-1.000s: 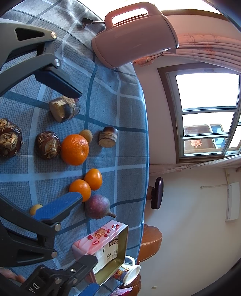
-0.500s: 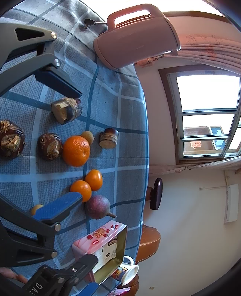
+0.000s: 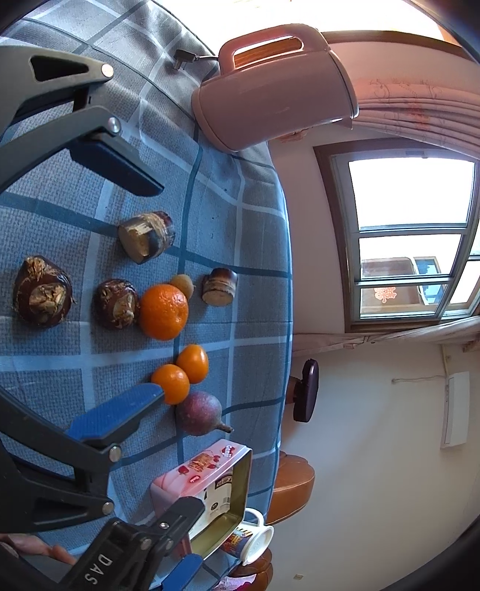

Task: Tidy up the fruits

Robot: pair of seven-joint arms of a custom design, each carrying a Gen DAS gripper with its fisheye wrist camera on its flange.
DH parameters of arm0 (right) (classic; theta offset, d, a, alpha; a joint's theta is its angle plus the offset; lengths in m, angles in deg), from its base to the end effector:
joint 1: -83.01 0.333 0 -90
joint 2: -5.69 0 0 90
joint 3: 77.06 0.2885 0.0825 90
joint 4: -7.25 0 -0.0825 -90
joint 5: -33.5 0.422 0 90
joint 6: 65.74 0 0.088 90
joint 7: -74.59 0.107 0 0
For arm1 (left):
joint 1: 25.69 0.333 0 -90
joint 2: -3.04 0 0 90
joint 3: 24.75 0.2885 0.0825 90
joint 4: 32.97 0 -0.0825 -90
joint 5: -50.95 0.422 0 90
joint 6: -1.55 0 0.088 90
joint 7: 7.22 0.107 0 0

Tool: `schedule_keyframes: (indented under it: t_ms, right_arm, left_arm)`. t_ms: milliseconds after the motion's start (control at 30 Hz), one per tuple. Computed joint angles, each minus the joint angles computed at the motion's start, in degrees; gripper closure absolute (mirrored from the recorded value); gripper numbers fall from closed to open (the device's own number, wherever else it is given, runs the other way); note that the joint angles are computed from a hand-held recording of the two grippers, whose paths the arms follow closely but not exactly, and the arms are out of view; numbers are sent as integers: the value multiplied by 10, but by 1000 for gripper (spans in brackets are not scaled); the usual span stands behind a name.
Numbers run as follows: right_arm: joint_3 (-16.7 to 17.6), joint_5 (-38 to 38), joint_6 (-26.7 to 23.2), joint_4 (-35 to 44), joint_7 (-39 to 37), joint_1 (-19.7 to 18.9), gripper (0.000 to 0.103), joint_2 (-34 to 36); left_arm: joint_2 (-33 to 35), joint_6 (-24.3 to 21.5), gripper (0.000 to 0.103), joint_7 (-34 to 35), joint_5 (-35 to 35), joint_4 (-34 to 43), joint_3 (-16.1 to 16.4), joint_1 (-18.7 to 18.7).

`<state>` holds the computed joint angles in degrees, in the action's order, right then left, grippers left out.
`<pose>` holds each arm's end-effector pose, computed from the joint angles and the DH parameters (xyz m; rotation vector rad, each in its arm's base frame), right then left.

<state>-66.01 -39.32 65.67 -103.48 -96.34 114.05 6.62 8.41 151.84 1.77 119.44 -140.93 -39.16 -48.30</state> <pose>0.4853 0.4093 0.4846 -1.3591 1.7486 -1.0277 0.5144 -0.4101 0.4773 -1.5165 1.6961 -0.9368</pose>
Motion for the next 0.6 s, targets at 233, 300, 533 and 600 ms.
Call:
schedule_keyframes:
  t_ms: [233, 300, 533, 600]
  right_arm:
    - [-3, 8, 44, -10, -7, -7, 1, -7]
    - [-4, 11, 68, -11, -16, -10, 2, -5]
    - [-11, 108, 187, 11, -166, -18, 29, 32]
    - [-14, 140, 212, 16, -207, -18, 37, 40]
  left_arm:
    - [-61, 21, 0, 4, -13, -67, -2, 24]
    - [-78, 35, 0, 14, -30, -88, -3, 35]
    - [-122, 63, 0, 91, -119, -154, -7, 61]
    - [-130, 75, 1, 110, -140, -167, -7, 67]
